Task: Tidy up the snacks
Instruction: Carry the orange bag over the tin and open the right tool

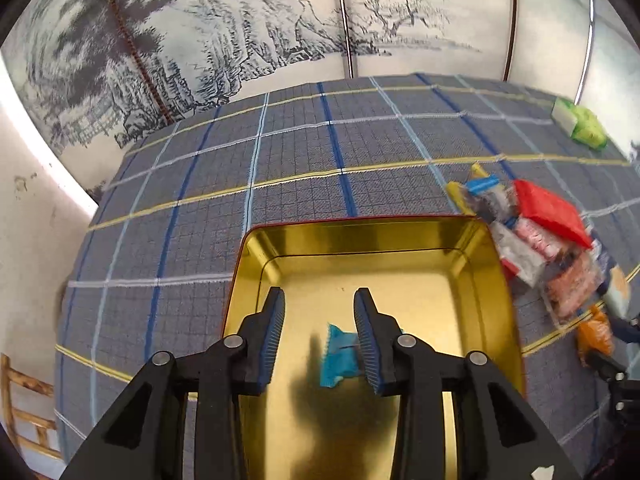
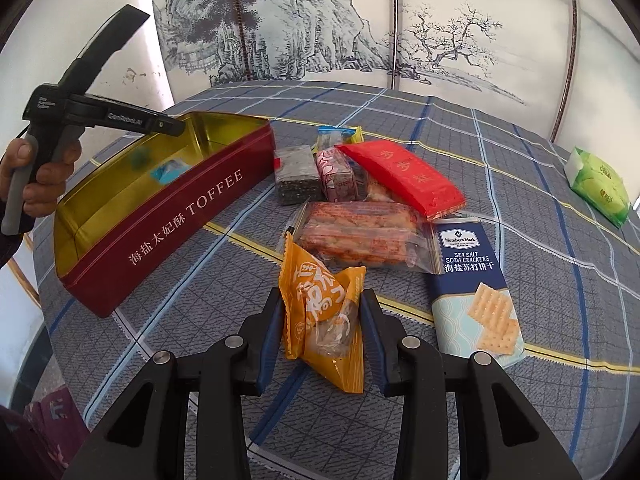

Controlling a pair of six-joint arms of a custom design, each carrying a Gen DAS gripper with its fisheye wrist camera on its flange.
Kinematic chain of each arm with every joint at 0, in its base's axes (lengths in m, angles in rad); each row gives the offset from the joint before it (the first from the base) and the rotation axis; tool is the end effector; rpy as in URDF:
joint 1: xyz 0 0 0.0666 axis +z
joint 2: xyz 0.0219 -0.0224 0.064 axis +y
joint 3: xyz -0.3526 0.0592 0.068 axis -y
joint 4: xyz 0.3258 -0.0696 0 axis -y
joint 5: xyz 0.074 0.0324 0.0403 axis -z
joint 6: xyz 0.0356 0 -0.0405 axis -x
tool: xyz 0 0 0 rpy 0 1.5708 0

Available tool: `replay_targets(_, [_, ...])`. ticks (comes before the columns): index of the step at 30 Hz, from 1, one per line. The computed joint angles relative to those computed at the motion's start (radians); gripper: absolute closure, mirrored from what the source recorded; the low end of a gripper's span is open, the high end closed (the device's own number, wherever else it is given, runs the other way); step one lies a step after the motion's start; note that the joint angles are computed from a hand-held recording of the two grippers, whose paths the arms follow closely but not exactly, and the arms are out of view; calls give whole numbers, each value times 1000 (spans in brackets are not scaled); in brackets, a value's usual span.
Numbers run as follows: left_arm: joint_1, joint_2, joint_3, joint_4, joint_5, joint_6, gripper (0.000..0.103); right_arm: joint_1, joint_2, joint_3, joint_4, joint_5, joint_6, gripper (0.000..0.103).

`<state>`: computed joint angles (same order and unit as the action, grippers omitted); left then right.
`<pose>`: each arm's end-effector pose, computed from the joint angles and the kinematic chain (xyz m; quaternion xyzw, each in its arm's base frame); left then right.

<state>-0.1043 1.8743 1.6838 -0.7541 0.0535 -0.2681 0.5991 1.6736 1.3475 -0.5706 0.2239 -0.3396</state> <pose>0.5727 -0.0623 0.2962 0.1842 0.9331 -0.0002 0.3089 0.4193 0.2763 0.2849 -0.0847 0.9347 0.0546 0.3408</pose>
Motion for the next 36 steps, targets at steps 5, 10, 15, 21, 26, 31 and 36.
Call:
replay_targets(5, [24,-174,-230,165,46,64,24,-10,-6,-7,6,-27,-16,64])
replay_targets(10, [38,-325,-424,267,60,83,22,-14,-16,-6,2,-55,-51,64])
replay_targets(15, [97,-395,-507,268,136,173,19,-7,-30,50,-7,-75,-47,64])
replay_targets(21, [129,-427,-535,240,134,162,17,-5,95,304,-76,-188,-4,64])
replay_targets(26, [129,-478,-599,307,36,109,5,1,320,655,-234,-249,31,64])
replay_targets(31, [155,-546,-681,402,46,70,1,9,588,1076,-449,-277,13,64])
replay_targets(36, [175,-531,-667,363,92,64,1,21,805,1457,-635,-267,-2,58])
